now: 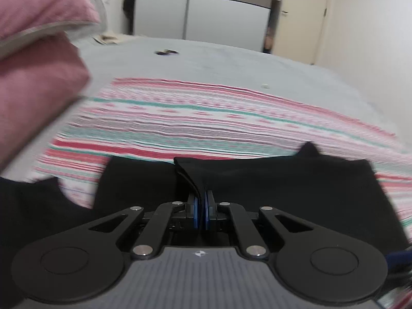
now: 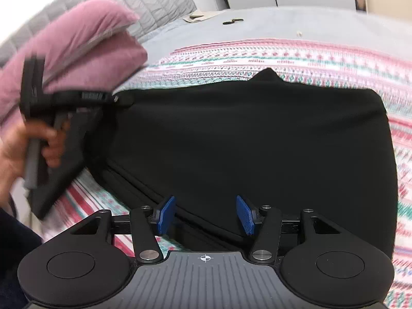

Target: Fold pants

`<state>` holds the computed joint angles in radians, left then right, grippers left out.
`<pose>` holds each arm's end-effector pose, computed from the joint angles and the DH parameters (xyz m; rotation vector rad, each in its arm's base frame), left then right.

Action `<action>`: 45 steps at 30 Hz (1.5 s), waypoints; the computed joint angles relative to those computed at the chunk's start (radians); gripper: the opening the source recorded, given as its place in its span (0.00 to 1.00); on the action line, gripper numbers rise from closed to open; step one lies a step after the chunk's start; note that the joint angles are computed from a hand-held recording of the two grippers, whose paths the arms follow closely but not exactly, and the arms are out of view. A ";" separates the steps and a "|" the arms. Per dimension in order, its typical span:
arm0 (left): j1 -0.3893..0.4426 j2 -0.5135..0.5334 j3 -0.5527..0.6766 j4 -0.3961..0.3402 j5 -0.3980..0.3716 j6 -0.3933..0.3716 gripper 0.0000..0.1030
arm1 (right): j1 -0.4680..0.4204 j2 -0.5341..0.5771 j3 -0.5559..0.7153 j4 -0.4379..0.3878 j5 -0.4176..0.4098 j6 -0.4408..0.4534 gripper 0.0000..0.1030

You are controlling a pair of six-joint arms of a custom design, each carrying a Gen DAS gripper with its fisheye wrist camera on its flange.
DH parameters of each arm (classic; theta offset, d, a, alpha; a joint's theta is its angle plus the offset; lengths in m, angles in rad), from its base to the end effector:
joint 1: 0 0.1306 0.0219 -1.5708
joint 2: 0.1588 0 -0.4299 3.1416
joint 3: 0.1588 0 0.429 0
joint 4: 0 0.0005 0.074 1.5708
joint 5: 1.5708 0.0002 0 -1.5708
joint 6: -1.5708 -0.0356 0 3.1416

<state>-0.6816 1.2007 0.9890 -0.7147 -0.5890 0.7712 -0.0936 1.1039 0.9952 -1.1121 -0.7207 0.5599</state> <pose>0.3330 -0.2454 0.3779 -0.3336 2.2736 0.0115 0.3530 -0.0100 0.3990 -0.7363 2.3831 0.7469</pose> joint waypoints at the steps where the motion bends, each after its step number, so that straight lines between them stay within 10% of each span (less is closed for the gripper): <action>1: 0.001 -0.004 -0.001 -0.014 -0.019 -0.001 0.25 | 0.002 0.002 0.000 0.004 0.004 -0.009 0.52; 5: 0.009 -0.023 0.000 -0.063 -0.084 -0.029 0.25 | 0.038 0.020 -0.011 0.027 0.101 -0.051 0.52; 20: 0.032 0.000 0.017 -0.194 -0.052 -0.037 0.26 | -0.050 0.098 0.072 -0.047 0.072 -0.123 0.52; 25: 0.027 0.032 0.042 -0.265 -0.098 0.010 0.54 | -0.040 0.116 0.073 -0.065 0.141 -0.115 0.52; 30: 0.007 -0.014 0.030 -0.192 -0.116 0.064 0.54 | -0.073 0.109 0.096 -0.073 0.061 -0.130 0.52; 39: -0.057 0.114 0.098 -0.087 -0.016 0.022 0.54 | -0.100 0.134 0.105 -0.029 0.158 -0.139 0.46; 45: -0.046 0.165 0.120 -0.142 0.065 0.018 0.54 | -0.088 0.116 0.076 -0.046 0.200 -0.047 0.39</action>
<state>-0.7278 1.3662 1.1088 -0.8571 -0.5242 0.7889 -0.1821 1.2196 1.0715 -1.1579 -0.5205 0.5130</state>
